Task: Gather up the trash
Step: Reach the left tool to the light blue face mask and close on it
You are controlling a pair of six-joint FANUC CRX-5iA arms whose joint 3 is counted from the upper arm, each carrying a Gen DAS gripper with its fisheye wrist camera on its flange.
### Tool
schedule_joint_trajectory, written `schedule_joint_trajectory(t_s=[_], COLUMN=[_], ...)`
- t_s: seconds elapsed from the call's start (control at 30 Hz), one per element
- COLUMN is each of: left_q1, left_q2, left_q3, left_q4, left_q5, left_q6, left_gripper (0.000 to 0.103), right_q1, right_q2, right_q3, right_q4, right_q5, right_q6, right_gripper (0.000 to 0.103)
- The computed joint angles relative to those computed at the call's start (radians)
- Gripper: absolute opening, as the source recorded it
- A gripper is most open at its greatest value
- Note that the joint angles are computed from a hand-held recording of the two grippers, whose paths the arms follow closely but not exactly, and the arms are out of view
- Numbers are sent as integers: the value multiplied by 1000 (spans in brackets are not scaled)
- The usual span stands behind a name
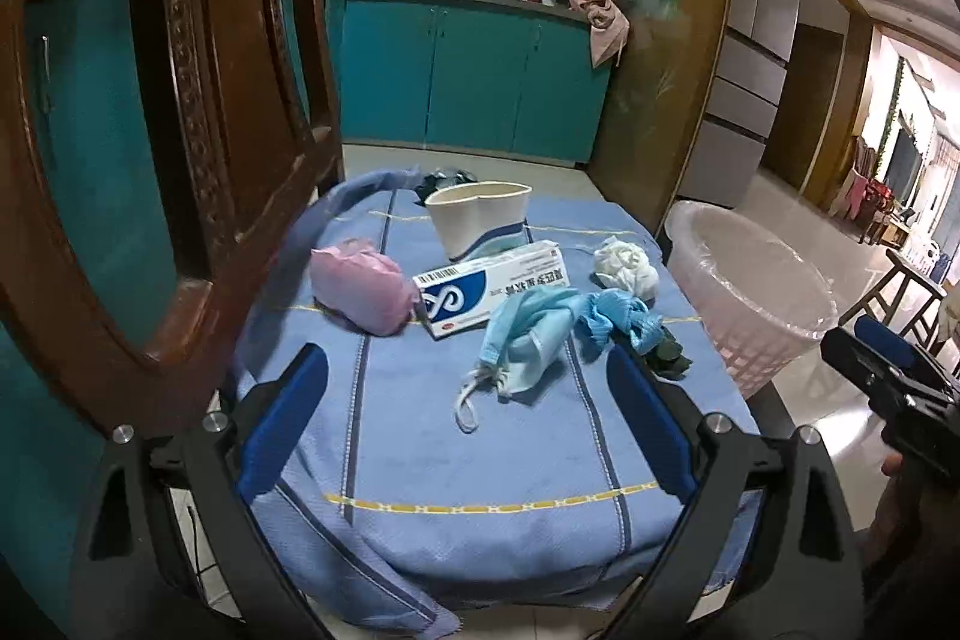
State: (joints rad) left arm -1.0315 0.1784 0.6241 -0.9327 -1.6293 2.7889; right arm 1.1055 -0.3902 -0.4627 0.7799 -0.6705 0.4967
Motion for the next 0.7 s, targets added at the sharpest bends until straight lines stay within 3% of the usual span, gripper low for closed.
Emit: schedule_joint_trajectory(t_s=[0.2, 0.7], left_q1=[21, 10], left_q2=[-14, 7], left_q3=[-17, 0], left_q4=[80, 94], left_q5=[20, 16], left_q6=[-19, -44], left_gripper=[94, 94], right_q1=[6, 9], right_q2=[21, 25], right_q3=[15, 20], right_q4=[0, -17], right_q5=[-4, -9], right_q6=[9, 42], right_gripper=[91, 91])
